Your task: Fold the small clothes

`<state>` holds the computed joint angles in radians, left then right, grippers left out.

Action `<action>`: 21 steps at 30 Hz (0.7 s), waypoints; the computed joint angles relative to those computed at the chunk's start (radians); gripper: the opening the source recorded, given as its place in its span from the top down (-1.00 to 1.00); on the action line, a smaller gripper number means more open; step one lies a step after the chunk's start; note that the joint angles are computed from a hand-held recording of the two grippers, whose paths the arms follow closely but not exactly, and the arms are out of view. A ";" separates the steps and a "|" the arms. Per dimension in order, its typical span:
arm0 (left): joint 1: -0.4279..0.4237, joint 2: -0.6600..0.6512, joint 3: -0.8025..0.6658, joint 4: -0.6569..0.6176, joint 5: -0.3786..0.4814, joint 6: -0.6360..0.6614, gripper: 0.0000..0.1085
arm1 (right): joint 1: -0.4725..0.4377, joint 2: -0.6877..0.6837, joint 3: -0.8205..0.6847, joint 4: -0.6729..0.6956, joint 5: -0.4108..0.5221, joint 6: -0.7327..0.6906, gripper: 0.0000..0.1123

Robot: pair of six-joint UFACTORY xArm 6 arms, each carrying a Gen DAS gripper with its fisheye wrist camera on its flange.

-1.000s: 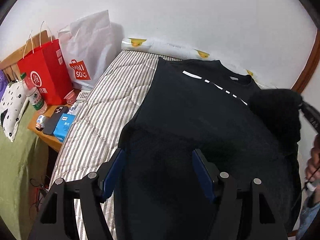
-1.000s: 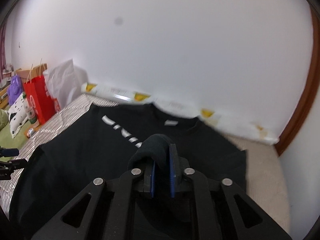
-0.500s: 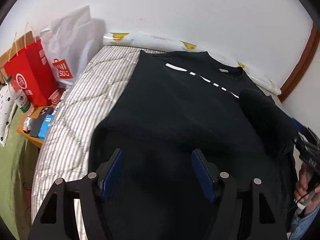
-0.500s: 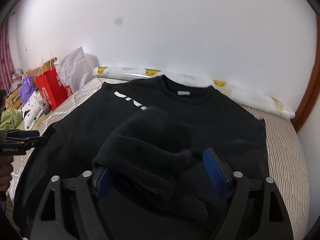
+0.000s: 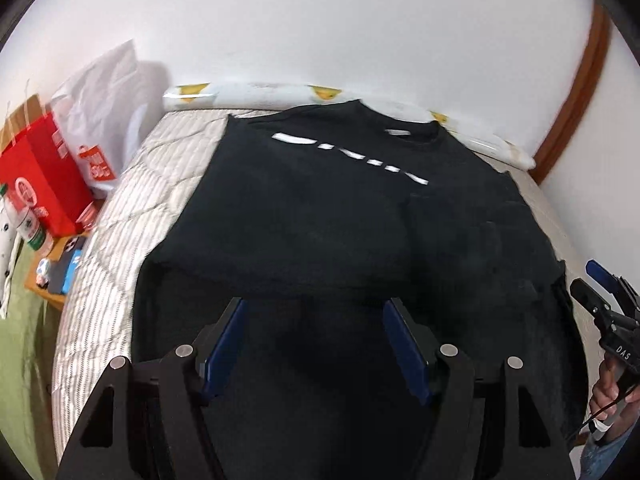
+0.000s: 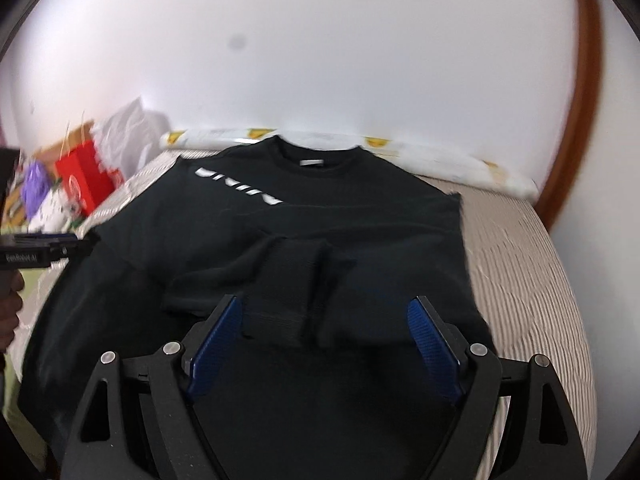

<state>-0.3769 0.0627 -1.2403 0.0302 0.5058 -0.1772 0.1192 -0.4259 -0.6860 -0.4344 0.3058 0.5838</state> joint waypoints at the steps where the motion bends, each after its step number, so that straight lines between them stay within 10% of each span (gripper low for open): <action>1: -0.009 0.007 -0.012 -0.002 0.003 0.004 -0.25 | -0.014 -0.030 0.024 0.008 0.002 0.009 -0.50; 21: -0.269 0.445 -0.576 -0.029 0.201 0.027 -0.25 | -0.245 -0.307 0.275 0.400 0.020 -0.347 -0.39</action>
<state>-0.6454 0.5074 -1.8164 0.0016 0.7067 -0.1505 -0.1256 -0.7325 -0.4111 -0.0345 0.3260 0.2371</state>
